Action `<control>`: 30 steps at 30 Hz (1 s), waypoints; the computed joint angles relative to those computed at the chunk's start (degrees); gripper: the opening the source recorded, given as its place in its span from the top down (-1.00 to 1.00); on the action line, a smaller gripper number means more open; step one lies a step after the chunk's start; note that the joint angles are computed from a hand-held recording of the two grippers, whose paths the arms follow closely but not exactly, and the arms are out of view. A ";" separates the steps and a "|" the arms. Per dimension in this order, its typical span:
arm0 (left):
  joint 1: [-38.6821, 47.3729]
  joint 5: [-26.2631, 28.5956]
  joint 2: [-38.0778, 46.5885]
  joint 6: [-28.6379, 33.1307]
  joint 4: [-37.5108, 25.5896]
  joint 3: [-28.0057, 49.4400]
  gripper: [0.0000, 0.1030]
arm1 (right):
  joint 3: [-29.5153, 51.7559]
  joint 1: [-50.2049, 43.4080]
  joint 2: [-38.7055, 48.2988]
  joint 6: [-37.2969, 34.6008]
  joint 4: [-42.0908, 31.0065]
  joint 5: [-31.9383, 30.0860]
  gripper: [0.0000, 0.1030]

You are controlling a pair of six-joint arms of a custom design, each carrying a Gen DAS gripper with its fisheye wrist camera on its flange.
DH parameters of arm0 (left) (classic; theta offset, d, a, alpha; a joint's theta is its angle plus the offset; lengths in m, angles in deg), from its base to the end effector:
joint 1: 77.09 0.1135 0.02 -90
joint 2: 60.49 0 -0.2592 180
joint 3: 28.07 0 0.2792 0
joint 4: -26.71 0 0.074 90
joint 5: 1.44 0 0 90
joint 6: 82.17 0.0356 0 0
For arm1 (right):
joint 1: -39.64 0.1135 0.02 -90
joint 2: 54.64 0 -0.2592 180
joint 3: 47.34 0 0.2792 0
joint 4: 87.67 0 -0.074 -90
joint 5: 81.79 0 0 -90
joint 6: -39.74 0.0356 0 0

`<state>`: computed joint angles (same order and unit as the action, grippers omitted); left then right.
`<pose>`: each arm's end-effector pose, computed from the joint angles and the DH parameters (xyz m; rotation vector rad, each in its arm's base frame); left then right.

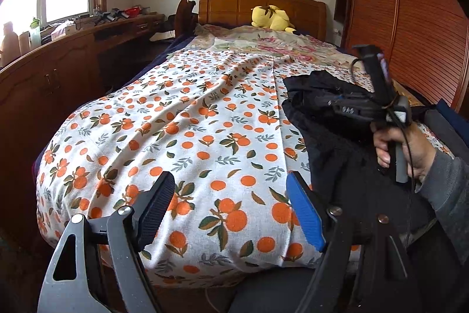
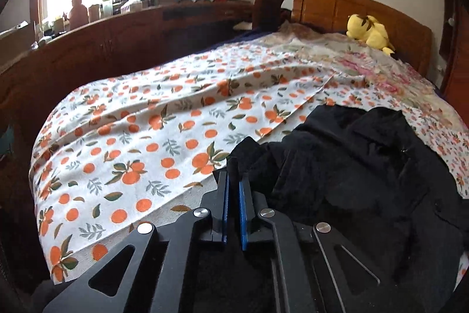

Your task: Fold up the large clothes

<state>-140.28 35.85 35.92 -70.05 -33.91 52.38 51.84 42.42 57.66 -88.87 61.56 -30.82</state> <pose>0.1784 -0.2903 0.2014 -0.4084 2.1654 0.1192 0.4619 0.0449 0.2195 -1.0624 1.8953 0.4432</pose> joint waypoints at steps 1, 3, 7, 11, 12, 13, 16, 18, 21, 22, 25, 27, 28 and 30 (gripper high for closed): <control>0.07 0.11 0.60 0.80 0.79 0.52 -0.54 | -1.43 -1.27 -1.48 0.14 1.42 -1.36 0.89; 0.06 0.25 1.91 1.94 1.62 1.97 -0.54 | -4.38 -4.60 -4.58 0.78 3.54 -4.82 0.90; 1.05 1.05 5.04 7.28 6.00 5.38 -0.53 | -6.68 -13.56 -8.07 0.33 2.76 -13.71 0.89; 2.34 2.36 9.23 13.80 11.08 10.13 -0.54 | -6.31 -22.69 -8.46 -5.38 -2.47 -18.69 0.90; 2.74 2.81 10.32 15.42 12.34 11.36 -0.54 | -5.78 -24.69 -7.90 -7.06 -4.02 -19.29 0.90; 3.24 3.48 11.75 17.48 13.96 12.94 -0.54 | -5.33 -26.53 -7.61 -9.17 -6.25 -19.59 0.90; 4.19 4.99 15.41 21.95 17.09 17.21 -0.54 | -4.75 -31.13 -6.53 -12.03 -8.94 -19.68 0.90; 5.12 6.62 18.55 24.97 18.80 21.01 -0.54 | -3.32 -33.91 -4.68 -13.84 -11.22 -19.15 0.89; 6.26 8.75 23.06 28.98 20.68 26.82 -0.54 | -0.82 -36.27 -1.95 -15.09 -13.21 -16.83 0.89; 6.74 9.43 24.89 30.28 20.85 29.33 -0.54 | 0.00 -36.69 -1.34 -15.67 -14.03 -15.66 0.89; 7.73 11.27 29.24 33.19 21.63 35.25 -0.54 | 1.14 -38.19 0.55 -17.46 -16.26 -13.05 0.89; 8.13 12.41 31.73 34.33 21.99 38.67 -0.54 | 1.65 -38.30 1.15 -16.93 -17.59 -11.42 0.88; 8.34 13.08 32.98 35.10 22.53 40.29 -0.54 | 2.07 -38.11 1.35 -16.37 -18.02 -10.64 0.83; 8.61 13.93 34.92 35.79 22.75 42.91 -0.54 | 2.05 -38.42 2.29 -16.48 -17.51 -8.94 0.76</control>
<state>-131.67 49.77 70.84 -34.26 -11.16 95.30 53.89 4.00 59.95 -105.35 44.05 -39.76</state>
